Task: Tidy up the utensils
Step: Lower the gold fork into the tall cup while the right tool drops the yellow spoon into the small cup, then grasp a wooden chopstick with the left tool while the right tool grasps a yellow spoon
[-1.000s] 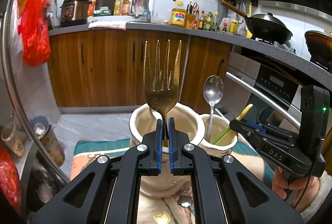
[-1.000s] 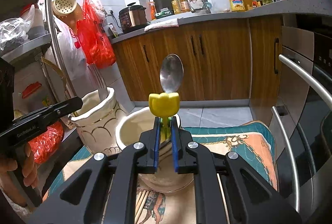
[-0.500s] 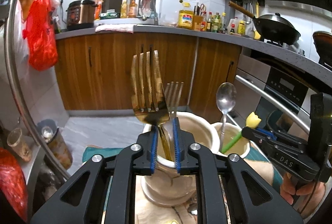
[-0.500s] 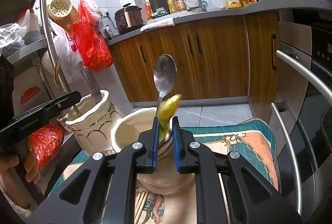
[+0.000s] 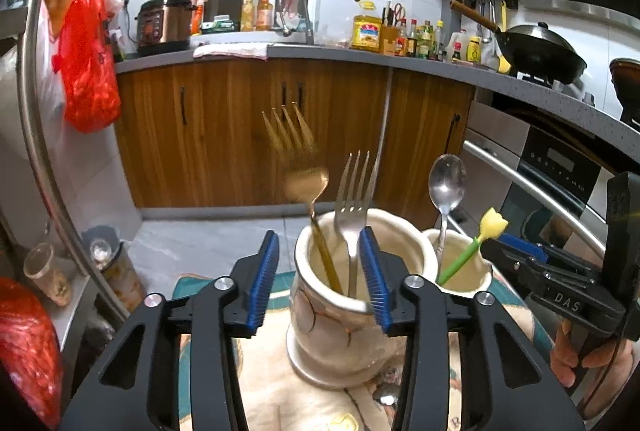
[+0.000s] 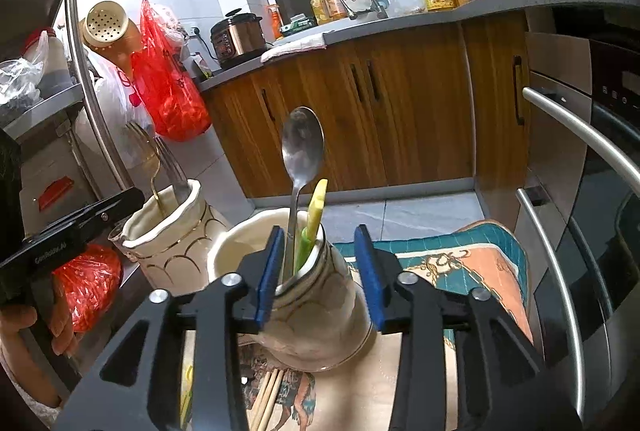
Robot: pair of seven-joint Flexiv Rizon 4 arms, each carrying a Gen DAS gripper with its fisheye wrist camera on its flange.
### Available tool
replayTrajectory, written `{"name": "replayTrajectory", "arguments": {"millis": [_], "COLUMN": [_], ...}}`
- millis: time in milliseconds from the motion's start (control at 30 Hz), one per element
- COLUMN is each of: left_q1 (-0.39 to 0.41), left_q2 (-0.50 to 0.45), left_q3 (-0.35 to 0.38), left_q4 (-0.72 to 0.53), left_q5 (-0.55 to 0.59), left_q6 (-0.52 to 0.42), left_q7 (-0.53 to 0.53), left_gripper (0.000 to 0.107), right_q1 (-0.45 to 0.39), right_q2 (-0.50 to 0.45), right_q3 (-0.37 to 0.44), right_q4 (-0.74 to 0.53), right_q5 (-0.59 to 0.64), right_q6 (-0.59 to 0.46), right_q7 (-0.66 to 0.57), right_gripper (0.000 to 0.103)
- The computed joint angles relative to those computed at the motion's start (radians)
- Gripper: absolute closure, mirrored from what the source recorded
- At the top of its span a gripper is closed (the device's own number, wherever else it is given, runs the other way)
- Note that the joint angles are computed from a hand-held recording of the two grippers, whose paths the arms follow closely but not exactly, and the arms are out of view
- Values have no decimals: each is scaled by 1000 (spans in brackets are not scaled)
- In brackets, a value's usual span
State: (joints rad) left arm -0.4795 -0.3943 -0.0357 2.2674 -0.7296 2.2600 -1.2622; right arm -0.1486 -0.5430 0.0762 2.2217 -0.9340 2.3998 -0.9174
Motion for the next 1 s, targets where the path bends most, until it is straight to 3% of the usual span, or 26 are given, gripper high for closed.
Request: {"name": "replayTrajectory", "arguments": {"millis": [267, 467, 633, 800, 933, 1000], "left_q1": [-70, -91, -61, -69, -22, 28], "left_q2": [64, 94, 94, 71, 77, 86], "left_q3": [-5, -37, -39, -13, 2, -1], "left_q4": [89, 192, 270, 297, 319, 333], "left_q5": [-128, -194, -125, -118, -4, 97], "left_q6": [1, -10, -56, -122, -169, -182], "left_q7": [78, 70, -34, -33, -97, -152], "left_gripper": [43, 40, 39, 39, 39, 40], "right_q1": [-44, -21, -3, 12, 23, 25], "right_q2": [86, 120, 121, 122, 114, 114], "right_q3": [-8, -14, -3, 0, 4, 8], "right_q4": [103, 202, 224, 229, 227, 222], "right_q5": [-150, -188, -219, -253, -286, -312], "right_q6": [-21, -32, -89, -129, -169, -182], "right_q7": [74, 16, 8, 13, 8, 12], "right_gripper": [42, 37, 37, 37, 40, 48]}}
